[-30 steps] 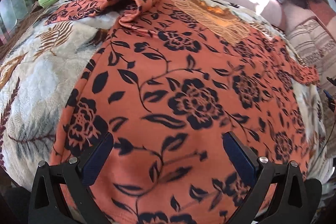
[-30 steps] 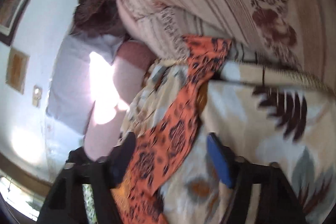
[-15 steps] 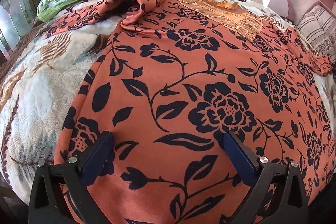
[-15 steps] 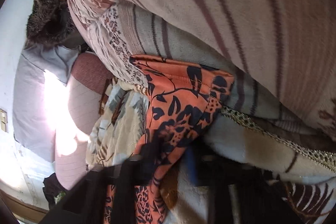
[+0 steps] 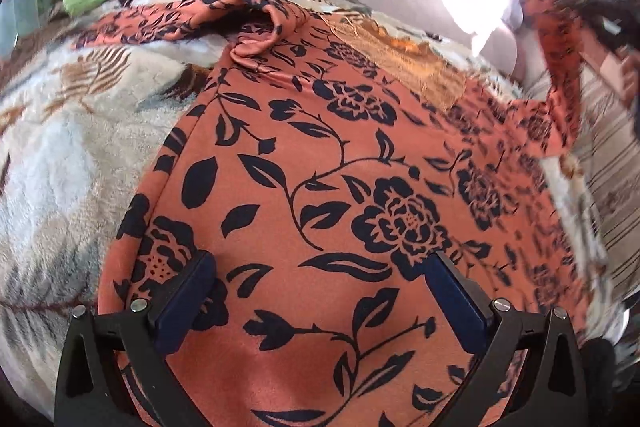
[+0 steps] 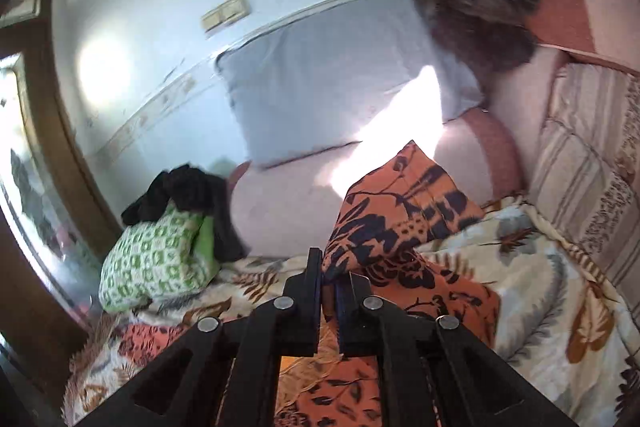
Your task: Fold small clothes
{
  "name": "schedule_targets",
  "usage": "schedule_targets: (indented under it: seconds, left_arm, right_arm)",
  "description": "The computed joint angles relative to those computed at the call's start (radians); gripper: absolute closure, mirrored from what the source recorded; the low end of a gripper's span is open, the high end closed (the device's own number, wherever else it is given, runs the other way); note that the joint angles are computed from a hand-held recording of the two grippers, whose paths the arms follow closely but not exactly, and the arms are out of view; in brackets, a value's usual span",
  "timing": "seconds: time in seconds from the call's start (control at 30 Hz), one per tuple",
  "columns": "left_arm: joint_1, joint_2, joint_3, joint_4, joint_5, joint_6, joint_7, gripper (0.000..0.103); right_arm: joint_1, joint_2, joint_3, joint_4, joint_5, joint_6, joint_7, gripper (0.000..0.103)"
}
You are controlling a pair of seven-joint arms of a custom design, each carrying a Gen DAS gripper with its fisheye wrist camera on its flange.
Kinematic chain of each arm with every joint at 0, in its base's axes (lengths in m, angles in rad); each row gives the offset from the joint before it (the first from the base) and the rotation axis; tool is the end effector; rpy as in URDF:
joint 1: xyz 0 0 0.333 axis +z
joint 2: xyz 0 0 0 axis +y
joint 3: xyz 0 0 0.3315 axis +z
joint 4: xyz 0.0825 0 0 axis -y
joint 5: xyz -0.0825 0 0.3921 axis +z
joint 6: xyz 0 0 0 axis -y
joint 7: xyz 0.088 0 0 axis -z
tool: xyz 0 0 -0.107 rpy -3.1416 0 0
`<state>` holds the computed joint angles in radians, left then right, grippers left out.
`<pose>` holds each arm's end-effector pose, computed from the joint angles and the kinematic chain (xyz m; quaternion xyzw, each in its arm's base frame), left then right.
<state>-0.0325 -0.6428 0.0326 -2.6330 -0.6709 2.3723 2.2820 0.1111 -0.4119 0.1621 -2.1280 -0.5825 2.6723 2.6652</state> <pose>0.3816 -0.0062 0.4992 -0.5559 0.7628 -0.3274 0.0440 0.4555 0.1626 0.6958 -0.4737 0.7215 -0.3054 0.4024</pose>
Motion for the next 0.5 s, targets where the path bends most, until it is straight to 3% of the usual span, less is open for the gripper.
schedule_targets:
  seconds: [0.1, 0.17, 0.23, 0.27, 0.3, 0.5]
  left_arm:
    - [0.004, -0.002, 0.019, 0.008, -0.01, -0.033, 0.003, 0.0]
    - [0.011, -0.012, 0.014, 0.004, 0.0, -0.036, 0.009, 0.0]
    - [0.015, -0.017, 0.005, 0.002, 0.012, -0.036, 0.01, 0.0]
    - [0.015, -0.019, 0.006, 0.002, 0.013, -0.038, 0.01, 0.0]
    - [0.015, -0.021, 0.009, 0.002, 0.013, -0.041, 0.01, 0.0]
    - [0.007, -0.056, 0.022, 0.012, -0.027, -0.022, 0.001, 0.0]
  right_arm:
    - [0.056, 0.178, 0.081, 0.061, -0.021, -0.047, 0.022, 0.096]
    - [0.126, 0.309, 0.075, 0.082, 0.119, -0.058, -0.101, 0.088]
    - [0.197, 0.379, 0.039, 0.06, 0.267, -0.048, -0.141, 0.057]
    - [0.215, 0.389, 0.024, 0.034, 0.375, -0.019, -0.19, 0.009]
    - [0.246, 0.383, -0.005, -0.008, 0.461, 0.035, -0.228, 0.0]
    - [0.231, 0.134, -0.035, -0.26, 0.447, 0.246, -0.116, 0.0]
